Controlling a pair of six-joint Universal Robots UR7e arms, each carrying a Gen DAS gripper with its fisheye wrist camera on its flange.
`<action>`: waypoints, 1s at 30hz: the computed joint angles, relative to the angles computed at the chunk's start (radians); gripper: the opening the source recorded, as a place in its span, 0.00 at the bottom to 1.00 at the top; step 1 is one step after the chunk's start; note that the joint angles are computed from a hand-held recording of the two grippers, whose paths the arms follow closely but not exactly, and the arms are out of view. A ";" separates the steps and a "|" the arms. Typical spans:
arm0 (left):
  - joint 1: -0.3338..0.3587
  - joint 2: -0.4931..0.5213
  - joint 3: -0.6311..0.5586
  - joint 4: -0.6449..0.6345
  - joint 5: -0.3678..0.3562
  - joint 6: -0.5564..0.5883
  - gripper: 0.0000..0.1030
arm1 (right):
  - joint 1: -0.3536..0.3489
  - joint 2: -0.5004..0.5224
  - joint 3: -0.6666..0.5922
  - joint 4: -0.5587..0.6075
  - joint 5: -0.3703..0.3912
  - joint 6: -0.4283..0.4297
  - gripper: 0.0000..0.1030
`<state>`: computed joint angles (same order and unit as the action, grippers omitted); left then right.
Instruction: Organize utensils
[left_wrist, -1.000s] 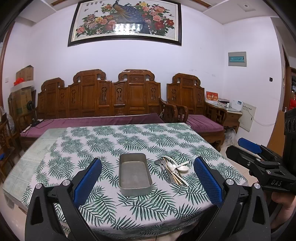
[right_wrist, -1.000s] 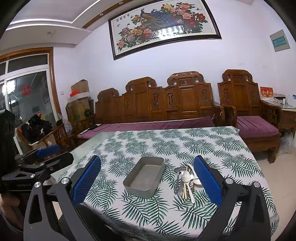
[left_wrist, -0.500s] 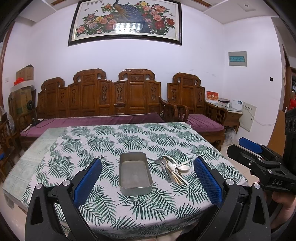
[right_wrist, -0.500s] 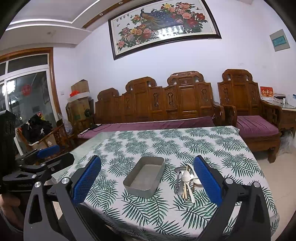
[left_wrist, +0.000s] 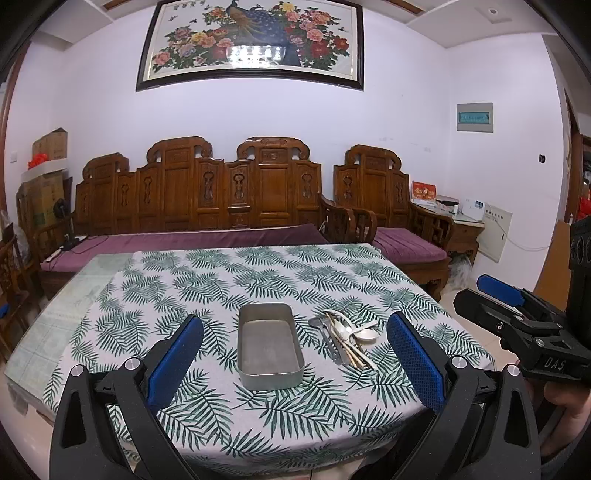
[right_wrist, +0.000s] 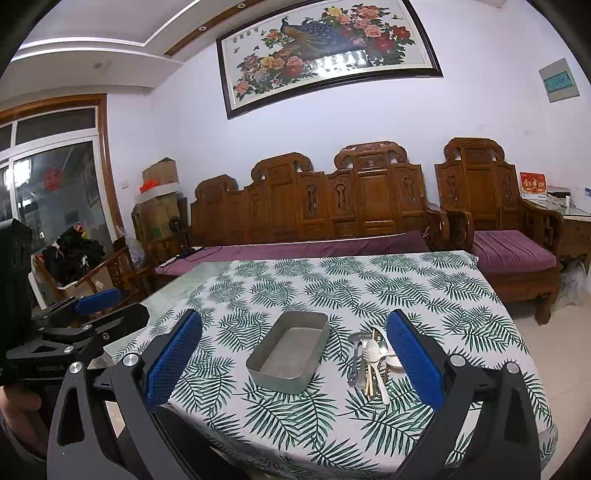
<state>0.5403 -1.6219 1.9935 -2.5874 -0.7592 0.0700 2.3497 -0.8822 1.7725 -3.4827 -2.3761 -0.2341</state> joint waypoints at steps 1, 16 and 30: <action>0.000 0.000 0.000 -0.001 0.000 0.001 0.94 | 0.000 0.000 0.000 0.000 0.000 0.000 0.98; 0.002 0.005 -0.001 0.003 -0.007 -0.004 0.94 | 0.000 0.000 0.000 0.003 -0.001 0.004 0.98; 0.080 0.068 -0.008 0.032 -0.051 -0.012 0.94 | -0.062 -0.021 0.032 0.044 0.001 0.034 0.89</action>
<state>0.6202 -1.5537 1.9851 -2.5557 -0.8099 0.0583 2.2879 -0.9033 1.8043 -3.4387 -2.3748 -0.1997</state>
